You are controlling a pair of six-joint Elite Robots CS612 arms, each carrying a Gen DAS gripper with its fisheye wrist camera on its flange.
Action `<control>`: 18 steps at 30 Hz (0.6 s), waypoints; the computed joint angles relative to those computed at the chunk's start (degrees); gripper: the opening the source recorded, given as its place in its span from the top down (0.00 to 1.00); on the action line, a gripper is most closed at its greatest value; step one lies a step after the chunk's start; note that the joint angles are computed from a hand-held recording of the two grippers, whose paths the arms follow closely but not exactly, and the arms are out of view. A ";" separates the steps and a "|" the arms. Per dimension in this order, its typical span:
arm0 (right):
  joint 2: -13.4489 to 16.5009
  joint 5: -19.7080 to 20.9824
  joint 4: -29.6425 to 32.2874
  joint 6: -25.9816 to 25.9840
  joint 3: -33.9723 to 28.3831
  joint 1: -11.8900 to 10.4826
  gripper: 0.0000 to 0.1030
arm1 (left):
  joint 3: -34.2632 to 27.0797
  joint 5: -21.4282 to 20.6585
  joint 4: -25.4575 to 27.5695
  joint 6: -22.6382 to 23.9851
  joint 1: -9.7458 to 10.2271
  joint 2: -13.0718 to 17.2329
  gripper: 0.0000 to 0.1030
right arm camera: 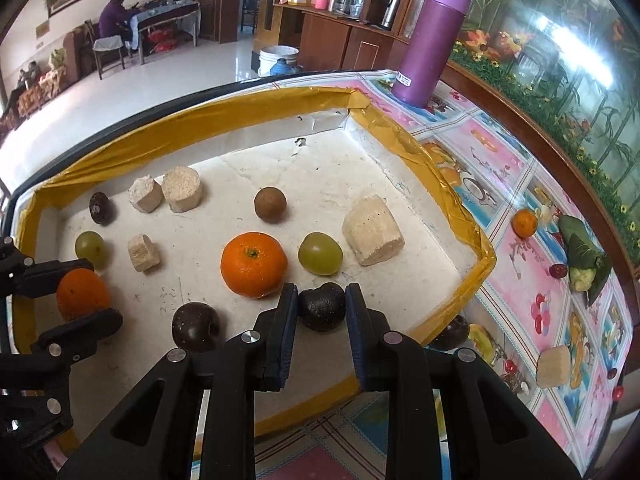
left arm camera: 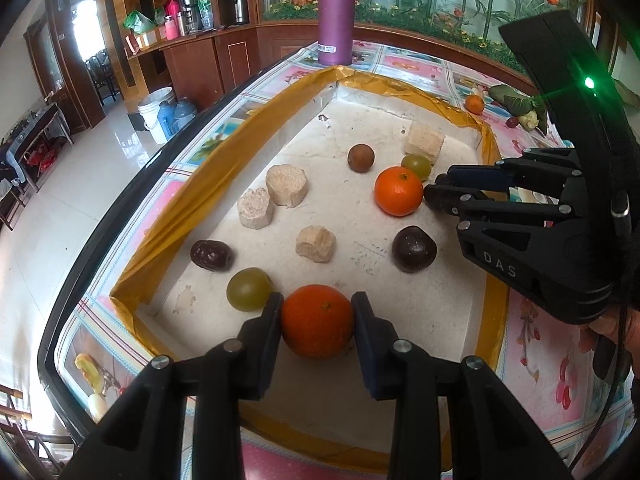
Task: Organize fruits
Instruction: 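Open the right tool then the left tool to release both fruits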
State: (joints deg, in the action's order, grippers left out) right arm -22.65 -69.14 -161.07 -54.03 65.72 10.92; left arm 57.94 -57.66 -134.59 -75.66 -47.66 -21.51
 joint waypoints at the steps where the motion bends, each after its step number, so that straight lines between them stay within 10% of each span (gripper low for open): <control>1: -0.01 -0.61 0.11 -0.20 -0.04 0.14 0.76 | 0.03 -0.06 -0.18 -0.06 0.01 0.00 0.64; 18: -2.43 2.45 -2.19 4.09 3.73 -1.53 0.71 | 1.62 2.10 -2.97 0.66 -0.87 -0.73 0.51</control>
